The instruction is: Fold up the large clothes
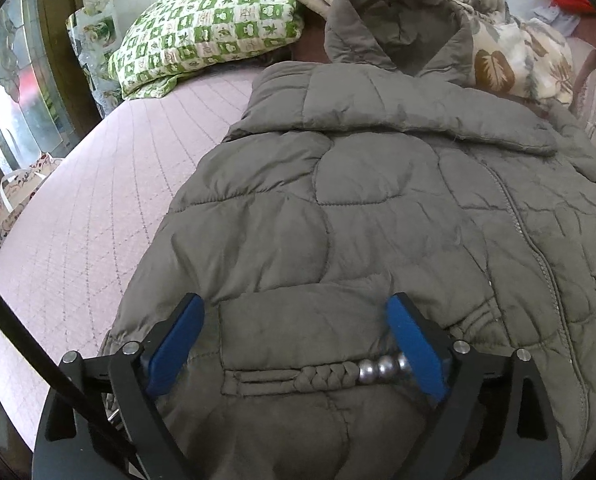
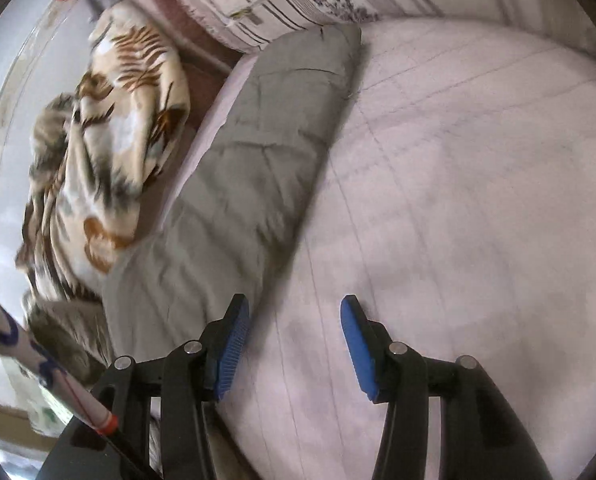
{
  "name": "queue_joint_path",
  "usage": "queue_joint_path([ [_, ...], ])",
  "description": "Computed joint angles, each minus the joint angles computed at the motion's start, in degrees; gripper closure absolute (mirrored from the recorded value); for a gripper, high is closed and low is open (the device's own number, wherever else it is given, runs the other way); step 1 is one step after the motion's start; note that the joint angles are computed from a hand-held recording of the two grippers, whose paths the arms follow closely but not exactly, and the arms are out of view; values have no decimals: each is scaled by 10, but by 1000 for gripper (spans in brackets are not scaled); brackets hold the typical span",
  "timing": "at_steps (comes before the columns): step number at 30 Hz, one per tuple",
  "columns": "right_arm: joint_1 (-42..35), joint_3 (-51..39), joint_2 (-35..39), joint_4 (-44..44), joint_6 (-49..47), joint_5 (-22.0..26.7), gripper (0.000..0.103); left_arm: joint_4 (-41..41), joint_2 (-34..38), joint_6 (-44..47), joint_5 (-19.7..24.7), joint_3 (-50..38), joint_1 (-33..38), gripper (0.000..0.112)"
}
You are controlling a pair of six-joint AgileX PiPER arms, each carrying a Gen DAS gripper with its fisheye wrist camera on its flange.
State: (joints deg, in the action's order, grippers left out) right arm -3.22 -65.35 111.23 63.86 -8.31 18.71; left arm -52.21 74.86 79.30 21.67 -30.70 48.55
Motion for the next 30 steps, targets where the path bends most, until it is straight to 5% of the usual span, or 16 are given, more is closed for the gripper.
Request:
queue_joint_path([
  [6,-34,-120,84,-43,57,-9,51,-21,22,6,0,-11,-2,16],
  [9,-42,-179,113,-173,200,2,53,-17,27,-7,-13,-12,-14,15],
  [12,-38,-228,116,-345,345,55,89,-5,29,-24,-16,-15,-19,15],
  [16,1,-269,53,-533,466,110,94,8,24,-38,-17,-14,-21,15],
  [20,59,-308,-13,-602,507,161,94,35,13,-59,-9,-15,-16,15],
  [22,97,-333,-39,-604,501,180,94,67,5,-81,44,-31,9,16],
  [25,189,-413,-48,-630,502,229,94,62,-4,-71,187,-77,92,16],
  [28,290,-504,-11,-656,501,276,94,22,-22,-45,252,-109,165,16],
  [30,345,-545,20,-662,498,294,94,-1,-24,-31,259,-132,200,16],
])
